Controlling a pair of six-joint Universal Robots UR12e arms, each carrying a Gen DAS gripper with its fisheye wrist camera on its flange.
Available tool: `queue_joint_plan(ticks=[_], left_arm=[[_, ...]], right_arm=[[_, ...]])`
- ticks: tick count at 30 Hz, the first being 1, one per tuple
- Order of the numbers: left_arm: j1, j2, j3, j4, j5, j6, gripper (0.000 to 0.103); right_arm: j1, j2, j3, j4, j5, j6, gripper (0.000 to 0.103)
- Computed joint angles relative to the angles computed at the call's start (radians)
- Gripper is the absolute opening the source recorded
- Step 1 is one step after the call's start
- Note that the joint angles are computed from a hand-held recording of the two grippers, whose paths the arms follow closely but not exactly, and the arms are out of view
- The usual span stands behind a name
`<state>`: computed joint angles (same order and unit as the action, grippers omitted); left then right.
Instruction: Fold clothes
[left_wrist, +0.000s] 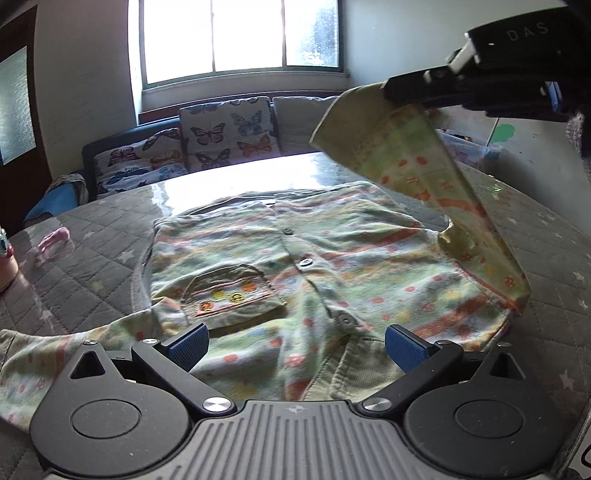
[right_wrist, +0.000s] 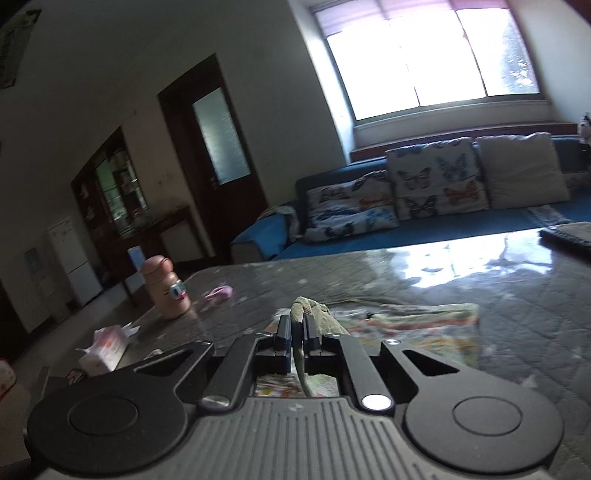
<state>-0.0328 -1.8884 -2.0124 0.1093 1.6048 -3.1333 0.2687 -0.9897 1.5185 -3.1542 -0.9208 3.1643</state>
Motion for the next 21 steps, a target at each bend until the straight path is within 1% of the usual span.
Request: queue_joint_plan(ticks=[3, 4, 7, 9, 10, 13, 17, 21], left_arm=[[0.005, 0.002, -0.005, 0.001, 0.008, -0.010, 0.103], [0.006, 0.002, -0.006, 0.001, 0.010, -0.012, 0.103], [0.009, 0.004, -0.009, -0.001, 0.017, -0.018, 0.103], [0.011, 0.006, -0.012, 0.000, 0.020, -0.018, 0.103], [0.012, 0.008, -0.014, 0.001, 0.022, -0.017, 0.103], [0.014, 0.012, -0.017, 0.002, 0.031, -0.019, 0.103], [0.013, 0.008, -0.009, -0.001, 0.043, -0.022, 0.103], [0.008, -0.005, 0.013, -0.014, 0.053, -0.016, 0.103]], right_arm=[[0.009, 0.006, -0.011, 0.048, 0.041, -0.034, 0.008], [0.010, 0.007, -0.012, 0.056, 0.047, -0.043, 0.010], [0.004, 0.001, -0.002, 0.068, 0.069, -0.063, 0.012], [-0.003, -0.008, 0.011, 0.075, 0.060, -0.076, 0.013], [-0.008, -0.014, 0.020, 0.082, 0.050, -0.085, 0.015], [-0.023, -0.035, 0.054, 0.131, -0.011, -0.139, 0.016], [-0.034, -0.050, 0.101, 0.191, -0.128, -0.191, 0.016], [-0.043, -0.054, 0.135, 0.214, -0.200, -0.221, 0.016]])
